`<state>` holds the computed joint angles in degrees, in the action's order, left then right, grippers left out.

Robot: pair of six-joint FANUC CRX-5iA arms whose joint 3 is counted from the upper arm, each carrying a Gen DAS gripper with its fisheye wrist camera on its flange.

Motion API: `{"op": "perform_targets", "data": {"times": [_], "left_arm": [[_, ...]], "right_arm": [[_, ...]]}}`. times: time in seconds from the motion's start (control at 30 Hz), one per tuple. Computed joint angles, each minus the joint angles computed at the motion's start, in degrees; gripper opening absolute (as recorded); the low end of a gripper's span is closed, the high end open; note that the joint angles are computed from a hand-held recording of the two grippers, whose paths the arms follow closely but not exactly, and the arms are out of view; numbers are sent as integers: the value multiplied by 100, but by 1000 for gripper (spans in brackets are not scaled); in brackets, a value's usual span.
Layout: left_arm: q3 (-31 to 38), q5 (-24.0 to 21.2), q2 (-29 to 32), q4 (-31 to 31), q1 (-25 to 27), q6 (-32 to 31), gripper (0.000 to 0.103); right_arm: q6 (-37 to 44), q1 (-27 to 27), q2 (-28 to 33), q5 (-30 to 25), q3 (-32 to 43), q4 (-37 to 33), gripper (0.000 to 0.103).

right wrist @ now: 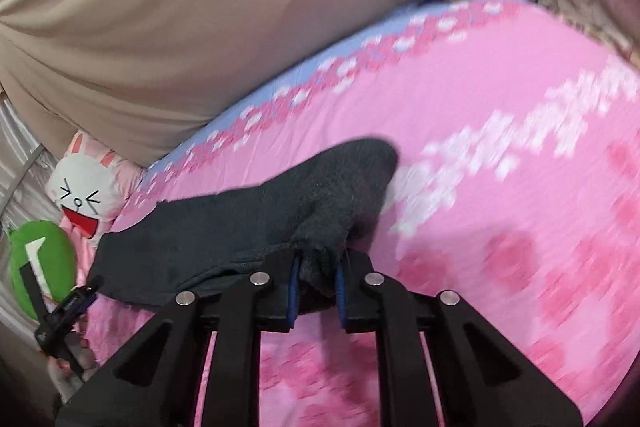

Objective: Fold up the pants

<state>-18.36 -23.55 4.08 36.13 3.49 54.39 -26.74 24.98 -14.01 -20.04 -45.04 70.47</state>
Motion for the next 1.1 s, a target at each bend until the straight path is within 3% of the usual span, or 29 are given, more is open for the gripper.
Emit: {"op": "perform_targets", "data": {"times": [0.1,0.17,0.33,0.4,0.47,0.53,0.57,0.63,0.7,0.73,0.83,0.9,0.93,1.0,1.1], "left_arm": [[8,67,-69,-72,-95,10,74],[50,47,-51,-144,-142,78,74],[291,-206,175,-480,-238,346,74],[366,-248,271,-615,-289,400,74],[493,-298,378,-900,-342,614,74],[541,-333,450,-938,-359,677,74],[559,-343,479,-964,-361,722,74],[536,-325,520,-858,-358,651,74],[564,-345,555,-846,-356,663,74],[563,-343,564,-819,-356,640,74],[363,-178,483,-497,-351,331,74],[230,-78,437,-226,-355,84,74],[182,-50,427,-93,-360,-36,74],[118,-35,427,146,-366,-250,74],[129,-90,464,267,-366,-357,74]], "right_arm": [[260,-216,-234,44,-160,-213,10],[367,13,-333,-711,-214,-323,10],[-323,-114,-843,-1324,-807,-250,11],[184,146,-776,-1685,-645,-833,19],[403,687,-528,-2864,-324,-1166,36],[68,1165,-674,-3575,-423,-419,41],[-33,1254,-750,-3602,-464,-187,53],[346,1200,-841,-2754,-375,-63,63],[1385,1060,-566,-1496,-51,-788,62],[1704,1067,-344,-1176,112,-1047,61],[2924,1182,453,-829,777,-2184,51],[3498,1197,844,-938,1123,-2771,33],[3642,1165,965,-1024,1241,-2972,12],[3392,1012,838,-664,1140,-2940,7],[2332,750,579,41,903,-1750,7]]}}
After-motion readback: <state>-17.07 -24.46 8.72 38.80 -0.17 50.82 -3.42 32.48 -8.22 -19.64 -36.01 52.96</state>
